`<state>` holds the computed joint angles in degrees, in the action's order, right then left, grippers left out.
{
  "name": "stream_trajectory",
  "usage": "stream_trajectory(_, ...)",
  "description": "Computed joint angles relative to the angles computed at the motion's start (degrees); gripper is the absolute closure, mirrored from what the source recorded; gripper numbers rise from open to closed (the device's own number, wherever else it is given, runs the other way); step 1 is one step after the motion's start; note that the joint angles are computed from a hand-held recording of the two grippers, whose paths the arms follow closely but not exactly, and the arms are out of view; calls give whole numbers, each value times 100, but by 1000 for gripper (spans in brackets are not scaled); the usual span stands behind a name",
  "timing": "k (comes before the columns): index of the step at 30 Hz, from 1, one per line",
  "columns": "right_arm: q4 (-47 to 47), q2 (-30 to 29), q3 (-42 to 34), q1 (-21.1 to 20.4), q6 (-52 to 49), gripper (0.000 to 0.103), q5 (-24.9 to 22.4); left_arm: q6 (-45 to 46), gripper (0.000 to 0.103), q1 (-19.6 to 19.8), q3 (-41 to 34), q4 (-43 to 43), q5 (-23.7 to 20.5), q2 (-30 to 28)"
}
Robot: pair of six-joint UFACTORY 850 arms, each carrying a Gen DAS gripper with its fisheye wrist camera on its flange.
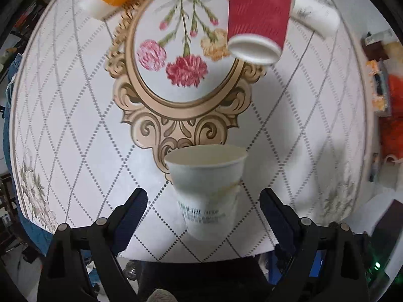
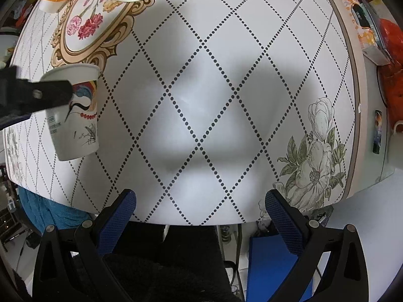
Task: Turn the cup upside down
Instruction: 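Close the right tool on the cup while the left tool holds it, then rotate the cup upside down with the right tool while the left tool releases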
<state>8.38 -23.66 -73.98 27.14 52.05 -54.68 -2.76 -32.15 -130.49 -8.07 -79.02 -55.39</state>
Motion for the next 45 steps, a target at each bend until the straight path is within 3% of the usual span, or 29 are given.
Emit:
stream_trajectory(10,72,344,-34,-38,134,0,819,-543,12,469,1844,555,1287,1590)
stream_trajectory(15,398,-39,-527,-72,-103,11,1057,-938,12,766,2628,752,1378,1956)
stream_trajectory(20,1087,-377,-696,-118,-194,24,1370,-1019,12,963,2937,775,1421,1942)
stream_trajectory(28,1403,-901,-1234,-86,-85,37,1262,-489,12,1108,2786,522,1306,1660)
stream_trajectory(36,1500,-985,-1428,-56,-68,39,1200,-124,12,1189,2636,462,1343,1507)
stream_trajectory(38,1252,-993,-1616,-26,-121,38,944,-106,12,1221,2603,450,1325,1493)
stream_trajectory(41,-184,-1327,-2600,212,-370,23,-222,-121,12,1230,2508,620,1403,1451)
stream_trajectory(43,-1383,-1732,-3524,507,-1377,19,-1195,-139,12,1221,2442,752,1439,1411)
stream_trajectory(45,-2583,-1972,-3974,856,-2576,13,-1723,-147,4,1217,2406,800,1468,1364)
